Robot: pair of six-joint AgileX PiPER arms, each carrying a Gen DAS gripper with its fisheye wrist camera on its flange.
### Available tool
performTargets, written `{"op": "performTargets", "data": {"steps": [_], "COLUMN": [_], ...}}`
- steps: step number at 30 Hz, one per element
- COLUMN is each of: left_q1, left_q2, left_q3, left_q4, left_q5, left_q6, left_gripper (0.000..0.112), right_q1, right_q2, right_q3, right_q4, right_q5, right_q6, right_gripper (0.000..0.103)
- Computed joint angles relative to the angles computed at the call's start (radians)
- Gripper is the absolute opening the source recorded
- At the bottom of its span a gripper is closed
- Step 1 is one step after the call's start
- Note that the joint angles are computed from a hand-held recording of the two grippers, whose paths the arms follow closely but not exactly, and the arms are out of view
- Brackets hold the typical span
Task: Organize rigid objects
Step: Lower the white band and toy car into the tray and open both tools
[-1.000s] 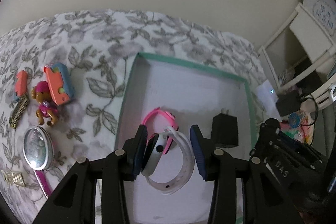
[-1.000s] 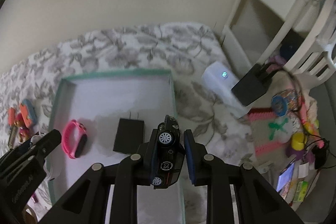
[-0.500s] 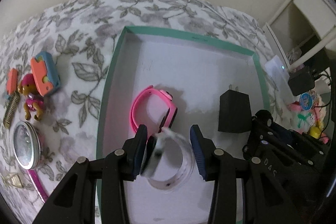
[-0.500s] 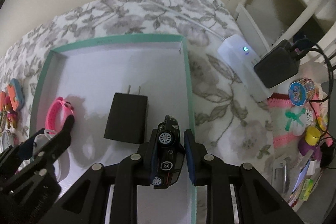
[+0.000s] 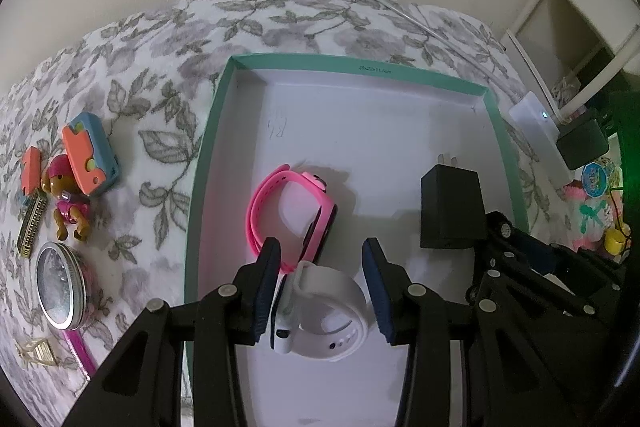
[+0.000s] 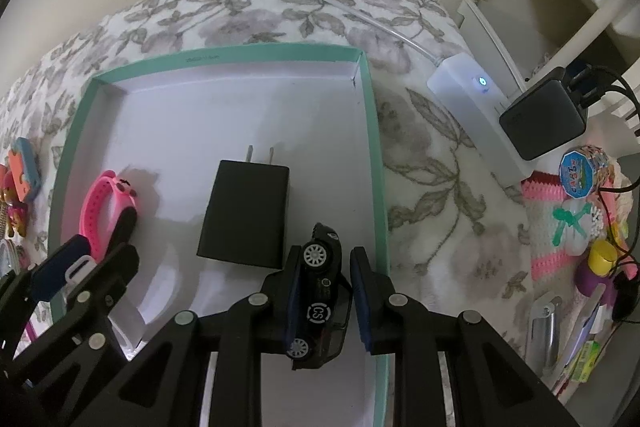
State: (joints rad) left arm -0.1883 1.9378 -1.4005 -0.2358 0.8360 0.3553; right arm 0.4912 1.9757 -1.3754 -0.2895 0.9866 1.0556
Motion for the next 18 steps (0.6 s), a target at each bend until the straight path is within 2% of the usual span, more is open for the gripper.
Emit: {"op": "performTargets", "data": {"steps": [6, 9, 13, 18], "left_q1": [0.012, 0.022, 0.05, 0.08], "left_q2": [-0.006, -0.019, -0.03, -0.025], "left_q3": [-0.037, -0.054, -0.094, -0.16], "left_q4": [-0.018, -0.034, -0.046, -0.026], "left_q5": [0.048, 0.068, 0.095, 0.122], "left_q6": [0.015, 0.024, 0.02, -0.004], "left_gripper": [0.045, 0.052, 0.053, 0.056], "right_q1": [-0.003, 0.001, 0.003, 0.035], "right_q2": [-0.015, -0.032, -0.075, -0.134], "right_q3": [-0.009, -0.005, -0.001, -0.027], "right_q4": [0.002, -0.014, -0.031, -0.082], "right_q5": [0.01, 0.02, 0.014, 0.046], "right_q6": [-0.013, 0.001, 0.011, 0.054], "right_gripper": [0.028, 0.038, 0.039, 0.038]}}
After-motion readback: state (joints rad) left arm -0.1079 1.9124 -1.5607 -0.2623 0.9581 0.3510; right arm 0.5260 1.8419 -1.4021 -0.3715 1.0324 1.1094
